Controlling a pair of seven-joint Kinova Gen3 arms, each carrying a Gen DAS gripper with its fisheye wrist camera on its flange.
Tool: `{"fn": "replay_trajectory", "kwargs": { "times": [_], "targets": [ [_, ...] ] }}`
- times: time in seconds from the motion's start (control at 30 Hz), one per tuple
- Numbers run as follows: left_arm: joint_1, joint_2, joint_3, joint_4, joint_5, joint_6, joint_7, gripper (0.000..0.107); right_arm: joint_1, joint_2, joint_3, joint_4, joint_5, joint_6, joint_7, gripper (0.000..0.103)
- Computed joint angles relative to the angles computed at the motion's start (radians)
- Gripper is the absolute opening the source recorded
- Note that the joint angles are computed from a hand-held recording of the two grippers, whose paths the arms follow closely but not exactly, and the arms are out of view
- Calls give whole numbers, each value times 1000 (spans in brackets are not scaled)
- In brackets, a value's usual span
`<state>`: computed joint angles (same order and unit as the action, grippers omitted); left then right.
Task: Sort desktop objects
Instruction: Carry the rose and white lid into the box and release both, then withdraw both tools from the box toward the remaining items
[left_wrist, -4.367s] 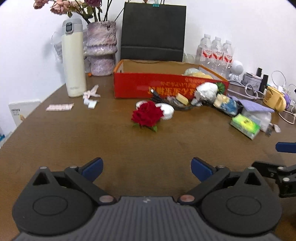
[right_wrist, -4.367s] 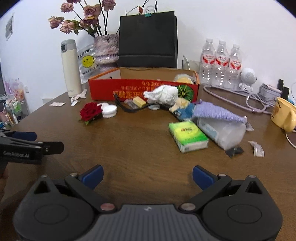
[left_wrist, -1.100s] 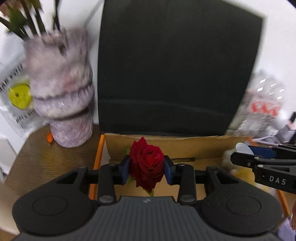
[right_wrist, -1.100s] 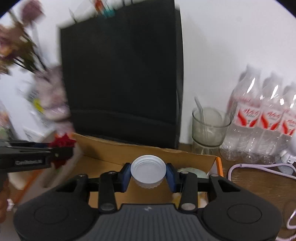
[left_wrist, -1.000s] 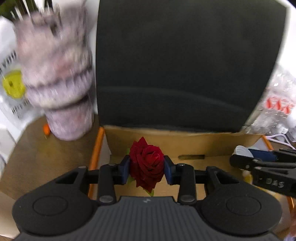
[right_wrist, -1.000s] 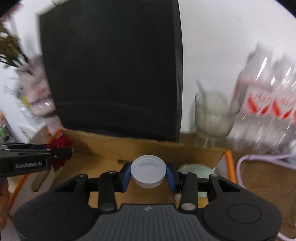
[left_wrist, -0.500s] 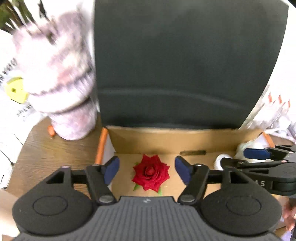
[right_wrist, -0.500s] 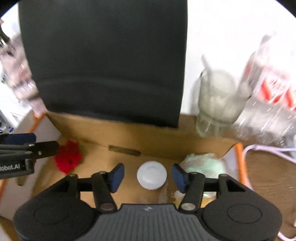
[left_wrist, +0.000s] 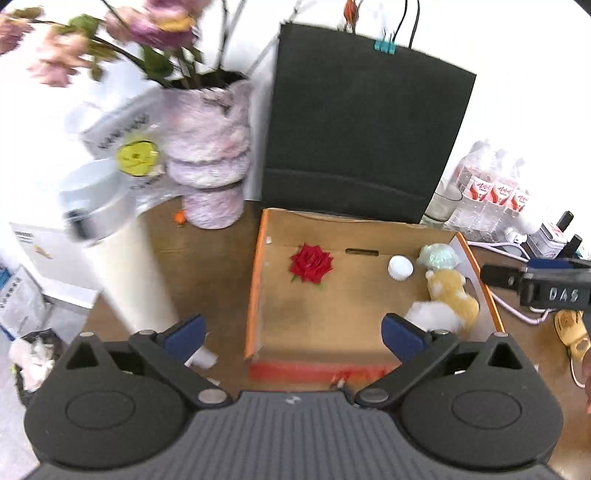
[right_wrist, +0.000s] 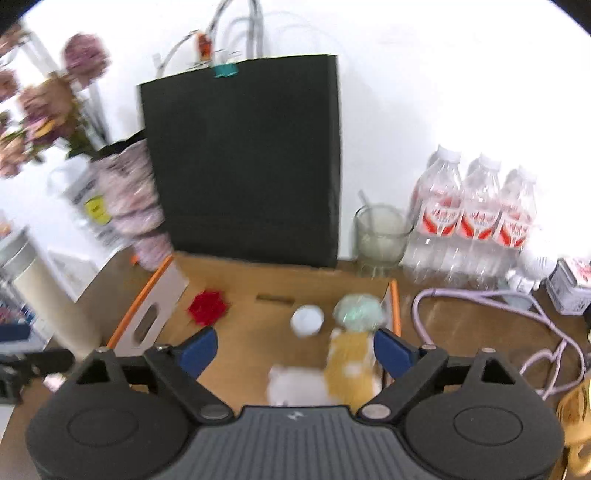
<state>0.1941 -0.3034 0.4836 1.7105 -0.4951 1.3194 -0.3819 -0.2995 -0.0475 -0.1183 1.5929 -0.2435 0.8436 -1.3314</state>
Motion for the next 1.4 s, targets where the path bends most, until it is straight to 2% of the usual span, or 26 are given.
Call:
{"fn": "replay_trajectory", "kwargs": {
  "times": [0.17, 0.3, 0.4, 0.47, 0.53, 0.63, 0.73, 0.83, 0.97, 1.23, 1.4],
  "targets": [
    [-178, -128, 222, 1, -2, 84, 65, 103, -17, -150, 44, 135, -91, -14, 89, 91],
    [-301, -305, 407, 109, -26, 37, 148, 103, -69, -335, 118, 320, -194, -117, 210, 92],
    [-310, -347, 544, 135, -39, 86, 254, 103, -87, -474, 157, 455, -268, -177, 291, 92],
    [-302, -371, 625, 142, -31, 108, 310, 103, -132, -567, 192, 540, -276, -206, 331, 92],
    [-342, -438, 692, 136, 22, 107, 314, 103, -142, -659, 198, 615, -255, -210, 317, 96],
    [-377, -527, 763, 120, 108, 116, 307, 103, -168, -792, 213, 705, -177, -185, 228, 98],
    [-394, -596, 788, 104, 208, 131, 313, 103, -163, -901, 253, 760, -137, -89, 193, 98],
    [-378, -644, 775, 104, 281, 105, 314, 103, -129, -1008, 277, 796, -94, -7, 168, 99],
    [-399, -702, 772, 78, 352, 96, 289, 103, -108, -1072, 316, 801, -41, 83, 153, 99],
    [-460, -754, 735, 68, 452, -15, 195, 103, -87, -1153, 364, 799, 10, 150, 142, 101],
    [-538, -771, 720, 52, 523, -8, 133, 103, -117, -1183, 411, 800, 36, 156, 156, 102]
  ]
}}
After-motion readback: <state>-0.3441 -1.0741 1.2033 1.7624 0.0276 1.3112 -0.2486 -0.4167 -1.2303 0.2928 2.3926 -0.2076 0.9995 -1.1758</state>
